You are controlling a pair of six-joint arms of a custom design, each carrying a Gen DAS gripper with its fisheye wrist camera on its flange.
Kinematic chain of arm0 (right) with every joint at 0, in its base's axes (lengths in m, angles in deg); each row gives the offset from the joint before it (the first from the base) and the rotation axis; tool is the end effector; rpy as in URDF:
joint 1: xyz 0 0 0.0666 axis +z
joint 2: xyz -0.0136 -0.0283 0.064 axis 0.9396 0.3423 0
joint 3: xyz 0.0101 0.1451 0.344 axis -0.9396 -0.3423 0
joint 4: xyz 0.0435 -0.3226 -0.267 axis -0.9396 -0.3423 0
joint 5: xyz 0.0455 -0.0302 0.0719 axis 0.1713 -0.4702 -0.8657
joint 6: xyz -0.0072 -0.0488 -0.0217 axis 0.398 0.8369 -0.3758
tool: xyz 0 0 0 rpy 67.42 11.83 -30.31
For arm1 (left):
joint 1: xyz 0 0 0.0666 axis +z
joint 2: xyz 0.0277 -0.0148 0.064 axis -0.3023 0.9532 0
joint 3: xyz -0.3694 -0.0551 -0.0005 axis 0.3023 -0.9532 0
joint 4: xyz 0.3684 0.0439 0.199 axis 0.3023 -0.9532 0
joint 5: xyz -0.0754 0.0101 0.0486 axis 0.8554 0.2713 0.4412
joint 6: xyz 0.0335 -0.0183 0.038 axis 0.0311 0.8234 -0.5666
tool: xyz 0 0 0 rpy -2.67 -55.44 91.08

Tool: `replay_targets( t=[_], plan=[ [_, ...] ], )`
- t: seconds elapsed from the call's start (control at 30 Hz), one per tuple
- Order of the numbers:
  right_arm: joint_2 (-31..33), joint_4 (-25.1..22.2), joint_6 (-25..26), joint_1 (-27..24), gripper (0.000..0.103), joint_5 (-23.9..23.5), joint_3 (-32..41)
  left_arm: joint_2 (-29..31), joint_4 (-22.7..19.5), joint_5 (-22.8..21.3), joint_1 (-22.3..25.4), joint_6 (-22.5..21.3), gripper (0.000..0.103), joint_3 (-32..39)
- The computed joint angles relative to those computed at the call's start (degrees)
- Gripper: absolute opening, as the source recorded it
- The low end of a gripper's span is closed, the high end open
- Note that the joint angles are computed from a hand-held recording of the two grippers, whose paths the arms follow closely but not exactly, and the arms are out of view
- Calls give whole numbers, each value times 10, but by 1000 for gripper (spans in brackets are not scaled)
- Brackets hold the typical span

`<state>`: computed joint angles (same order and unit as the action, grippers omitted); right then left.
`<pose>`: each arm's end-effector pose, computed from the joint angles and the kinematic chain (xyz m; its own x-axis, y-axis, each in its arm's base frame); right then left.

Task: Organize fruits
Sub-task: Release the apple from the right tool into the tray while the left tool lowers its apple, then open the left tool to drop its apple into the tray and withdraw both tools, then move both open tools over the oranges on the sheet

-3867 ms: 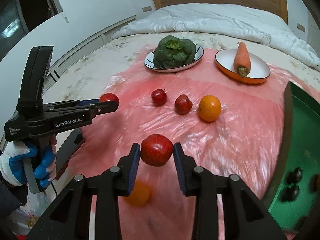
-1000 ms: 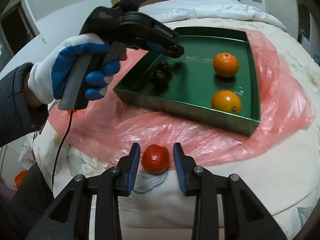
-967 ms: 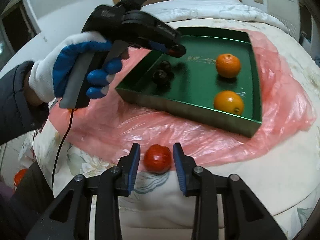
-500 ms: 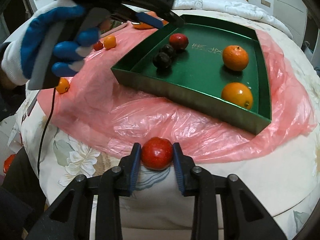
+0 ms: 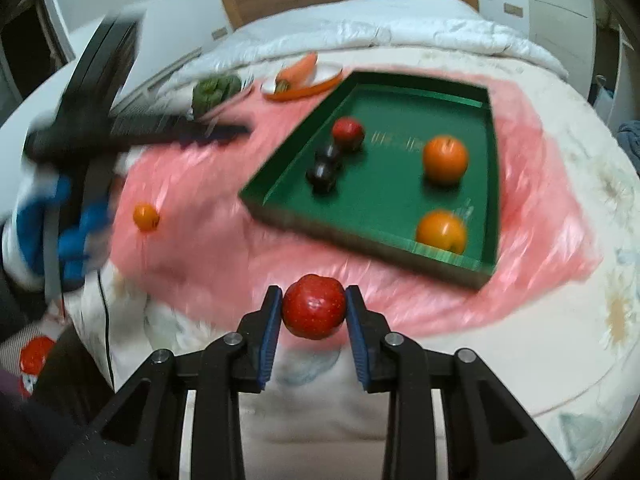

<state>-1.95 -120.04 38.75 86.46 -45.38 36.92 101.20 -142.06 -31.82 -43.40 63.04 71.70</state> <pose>0.3457 0.1044 0.3761 -0.8101 0.0745 -0.5816 -0.0848 0.9666 0.2419 0.5073 -0.2586 0.3976 -0.7755 0.3095 -0.5503 0.5310 0.7913 -0.3032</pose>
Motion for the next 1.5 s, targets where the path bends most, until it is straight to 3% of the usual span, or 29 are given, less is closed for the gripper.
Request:
replay_targets(
  t=[0.37,0.63,0.83,0.9,0.93,0.97,1.1,1.23,1.5],
  plan=[
    [113,41,-36,-41,41,25,67,-126,9,1,17,-44,36,-160],
    [172,20,-48,-39,41,55,95,-215,11,-5,43,-87,37,-252],
    [187,-8,-48,-25,41,89,115,-245,27,-3,88,-82,43,-276],
    [184,-13,-51,-21,52,100,117,-247,29,-2,100,-79,43,-279],
    [181,-16,-53,-18,75,110,117,-246,31,-2,106,-80,43,-279],
    [178,-17,-54,-17,84,115,117,-248,34,-4,113,-80,43,-281],
    [166,-23,-57,-10,84,133,120,-251,41,-6,131,-77,43,-284],
    [159,-1,-38,14,84,140,137,-245,50,-15,146,-79,43,-277],
    [233,28,11,55,84,81,214,-215,61,-25,162,-79,43,-255]
  ],
)
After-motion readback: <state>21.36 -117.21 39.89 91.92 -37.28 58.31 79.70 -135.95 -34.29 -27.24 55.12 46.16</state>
